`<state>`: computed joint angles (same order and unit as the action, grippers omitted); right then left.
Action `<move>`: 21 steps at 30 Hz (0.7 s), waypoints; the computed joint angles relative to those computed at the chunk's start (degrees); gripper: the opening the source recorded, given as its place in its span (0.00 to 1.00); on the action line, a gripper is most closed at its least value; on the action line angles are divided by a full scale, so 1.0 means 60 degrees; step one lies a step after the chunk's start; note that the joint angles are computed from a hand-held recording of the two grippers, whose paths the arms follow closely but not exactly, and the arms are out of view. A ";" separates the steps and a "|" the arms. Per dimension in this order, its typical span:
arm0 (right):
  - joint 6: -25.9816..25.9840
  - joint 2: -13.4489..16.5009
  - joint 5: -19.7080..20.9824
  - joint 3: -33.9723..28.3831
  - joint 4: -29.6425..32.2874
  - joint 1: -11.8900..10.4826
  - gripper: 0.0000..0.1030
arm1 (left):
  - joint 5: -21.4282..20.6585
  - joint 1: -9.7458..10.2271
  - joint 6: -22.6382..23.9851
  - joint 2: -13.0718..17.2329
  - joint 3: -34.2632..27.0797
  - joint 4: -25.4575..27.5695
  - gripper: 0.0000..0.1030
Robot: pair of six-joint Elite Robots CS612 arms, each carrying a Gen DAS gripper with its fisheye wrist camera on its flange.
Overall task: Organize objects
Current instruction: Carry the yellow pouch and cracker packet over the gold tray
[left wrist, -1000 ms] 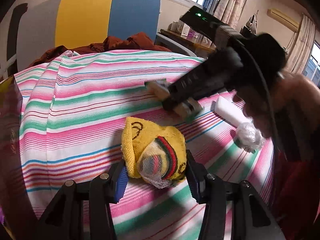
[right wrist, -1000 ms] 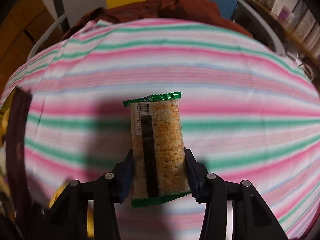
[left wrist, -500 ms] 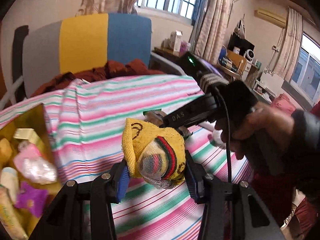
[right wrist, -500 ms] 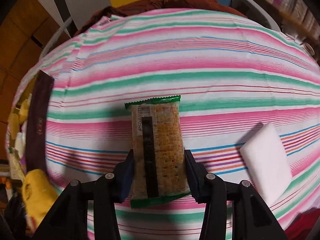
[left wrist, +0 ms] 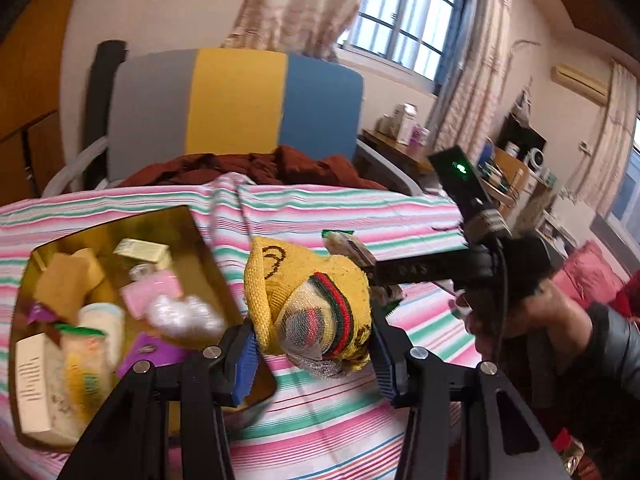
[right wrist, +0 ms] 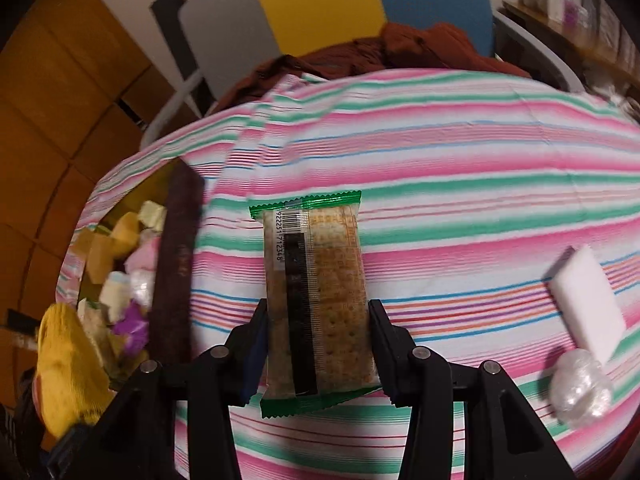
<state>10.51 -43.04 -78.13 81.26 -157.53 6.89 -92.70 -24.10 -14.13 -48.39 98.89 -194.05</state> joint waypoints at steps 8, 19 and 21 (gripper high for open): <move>-0.0368 0.0045 0.0236 -0.0121 -0.0731 0.0465 0.46 | 0.0845 0.0381 -0.0981 -0.0222 0.0357 -0.0177 0.47; -0.1159 0.0510 0.0929 -0.1104 -0.0278 0.1002 0.46 | 0.1711 0.0737 -0.1904 -0.0341 0.0744 -0.0158 0.47; -0.1292 0.0690 0.0995 -0.1459 0.0011 0.1091 0.46 | 0.1799 0.0752 -0.1994 -0.0349 0.0762 -0.0112 0.47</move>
